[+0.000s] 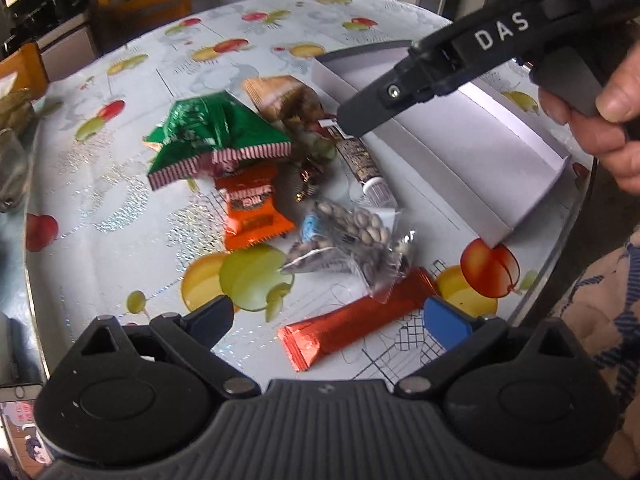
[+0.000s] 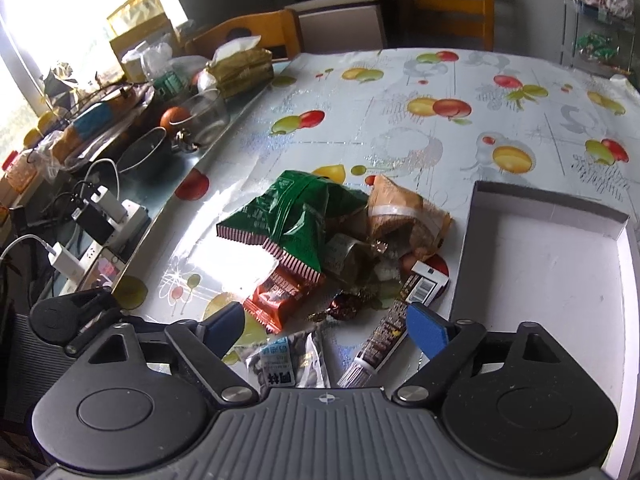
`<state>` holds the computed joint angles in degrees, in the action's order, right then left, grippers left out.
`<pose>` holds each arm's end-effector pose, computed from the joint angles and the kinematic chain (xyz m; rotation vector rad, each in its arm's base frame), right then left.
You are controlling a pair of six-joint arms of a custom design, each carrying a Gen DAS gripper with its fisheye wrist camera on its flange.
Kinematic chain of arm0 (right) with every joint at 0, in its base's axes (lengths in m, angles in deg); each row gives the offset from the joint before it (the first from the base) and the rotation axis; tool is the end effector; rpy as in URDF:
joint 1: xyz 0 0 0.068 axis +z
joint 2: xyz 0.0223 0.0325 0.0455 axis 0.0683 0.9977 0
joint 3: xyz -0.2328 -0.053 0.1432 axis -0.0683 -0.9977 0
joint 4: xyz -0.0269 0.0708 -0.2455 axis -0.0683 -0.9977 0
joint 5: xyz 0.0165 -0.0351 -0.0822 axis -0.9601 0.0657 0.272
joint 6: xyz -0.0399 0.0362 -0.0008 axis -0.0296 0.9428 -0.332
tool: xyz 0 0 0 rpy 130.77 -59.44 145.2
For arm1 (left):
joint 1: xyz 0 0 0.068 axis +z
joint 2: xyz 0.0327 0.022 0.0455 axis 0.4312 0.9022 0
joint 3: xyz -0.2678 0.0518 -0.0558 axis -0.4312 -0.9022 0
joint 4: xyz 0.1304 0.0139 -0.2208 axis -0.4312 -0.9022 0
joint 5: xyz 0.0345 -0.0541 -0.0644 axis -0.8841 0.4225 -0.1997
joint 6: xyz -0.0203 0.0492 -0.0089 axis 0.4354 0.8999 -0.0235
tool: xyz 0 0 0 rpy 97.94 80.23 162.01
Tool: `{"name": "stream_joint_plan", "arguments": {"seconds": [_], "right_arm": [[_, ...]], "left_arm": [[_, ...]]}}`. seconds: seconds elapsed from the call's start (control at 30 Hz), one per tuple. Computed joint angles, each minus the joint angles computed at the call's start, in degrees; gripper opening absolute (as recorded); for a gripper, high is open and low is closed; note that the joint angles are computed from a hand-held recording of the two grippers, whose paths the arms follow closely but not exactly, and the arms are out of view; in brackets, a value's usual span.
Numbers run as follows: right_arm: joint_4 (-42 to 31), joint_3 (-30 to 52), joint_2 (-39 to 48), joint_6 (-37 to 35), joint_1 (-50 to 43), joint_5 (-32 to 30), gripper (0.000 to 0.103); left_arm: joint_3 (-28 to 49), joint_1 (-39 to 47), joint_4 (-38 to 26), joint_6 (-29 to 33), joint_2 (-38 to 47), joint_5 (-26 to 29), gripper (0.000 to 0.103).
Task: Organize snacks
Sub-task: 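Grasp the orange candy bar with the left gripper while the right gripper approaches the pistachio bag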
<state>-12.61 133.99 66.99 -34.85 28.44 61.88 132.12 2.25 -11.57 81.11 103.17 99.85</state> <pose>0.3111 0.1474 0.1695 -0.2848 2.4972 0.4569 0.2573 -0.1182 0.1487 0.8707 2.4932 -0.3233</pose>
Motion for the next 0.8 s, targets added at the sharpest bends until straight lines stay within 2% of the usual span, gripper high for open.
{"name": "stream_joint_plan", "arguments": {"seconds": [0.23,0.3,0.37,0.43,0.63,0.8], "right_arm": [[-0.1,-0.5,-1.1,0.0,0.2,1.4,0.088],[-0.2,-0.7,-1.4,0.2,0.1,1.8,0.088],[-0.4,-0.8,-1.6,0.5,0.1,2.2,0.088],[-0.5,-1.1,-2.0,0.5,0.1,2.5,0.088],[-1.1,-1.3,-2.1,0.7,0.2,2.5,0.089],[-2.0,-0.5,-1.2,0.4,0.8,2.1,0.089]], "left_arm": [[0.3,-1.7,1.1,2.7,1.9,-1.1,0.103],[-0.1,-1.8,2.3,4.2,2.8,-0.8,0.100],[0.0,-1.9,2.8,5.9,4.3,-0.6,0.090],[0.1,-2.0,3.1,7.2,5.8,-0.8,0.088],[-0.9,-3.0,5.7,10.4,8.2,-1.3,0.087],[-1.3,-3.3,8.2,12.6,9.6,0.4,0.087]]}}
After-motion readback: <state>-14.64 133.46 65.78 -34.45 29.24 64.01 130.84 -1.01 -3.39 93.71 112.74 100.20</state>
